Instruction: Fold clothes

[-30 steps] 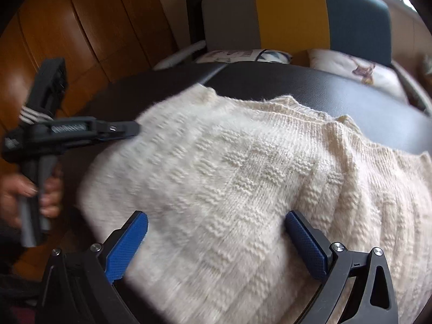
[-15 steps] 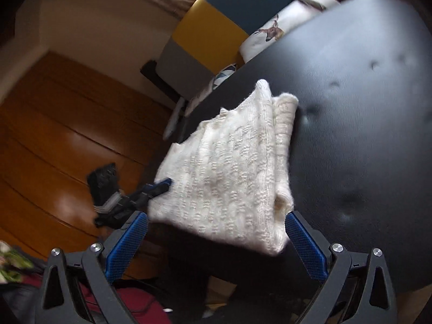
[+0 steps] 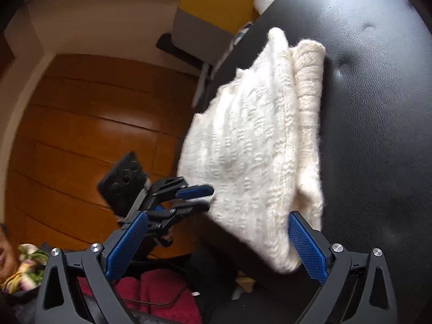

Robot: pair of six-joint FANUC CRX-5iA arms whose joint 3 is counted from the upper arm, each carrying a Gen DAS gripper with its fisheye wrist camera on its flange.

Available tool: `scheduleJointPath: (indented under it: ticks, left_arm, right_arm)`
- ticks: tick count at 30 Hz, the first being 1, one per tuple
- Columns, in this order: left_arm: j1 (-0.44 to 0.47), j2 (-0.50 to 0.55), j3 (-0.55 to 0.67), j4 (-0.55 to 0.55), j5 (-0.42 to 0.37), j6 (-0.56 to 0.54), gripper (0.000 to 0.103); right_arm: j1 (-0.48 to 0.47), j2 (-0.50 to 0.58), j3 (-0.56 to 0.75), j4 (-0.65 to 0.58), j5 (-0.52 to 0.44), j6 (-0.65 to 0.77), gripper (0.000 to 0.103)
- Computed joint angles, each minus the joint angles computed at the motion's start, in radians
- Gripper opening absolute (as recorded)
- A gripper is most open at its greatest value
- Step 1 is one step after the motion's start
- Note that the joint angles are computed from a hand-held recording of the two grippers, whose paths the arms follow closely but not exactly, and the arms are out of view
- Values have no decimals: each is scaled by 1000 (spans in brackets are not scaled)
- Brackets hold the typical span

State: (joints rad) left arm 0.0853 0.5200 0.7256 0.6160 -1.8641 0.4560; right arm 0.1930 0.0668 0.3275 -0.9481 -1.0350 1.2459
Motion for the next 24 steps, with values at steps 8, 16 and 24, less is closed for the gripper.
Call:
scheduleJointPath:
  ticks: [8,16,24]
  left_arm:
    - [23,70,45,33,-122,157,13]
    - [49,42,54,134,-61,128,19]
    - [61,143,233,165,19,257,20]
  right_arm:
    - [33,222,322,-29,-507,19,98]
    - [156,58,184,339,-316,-185,84]
    - [389,91,138,1079,-105,-446,74]
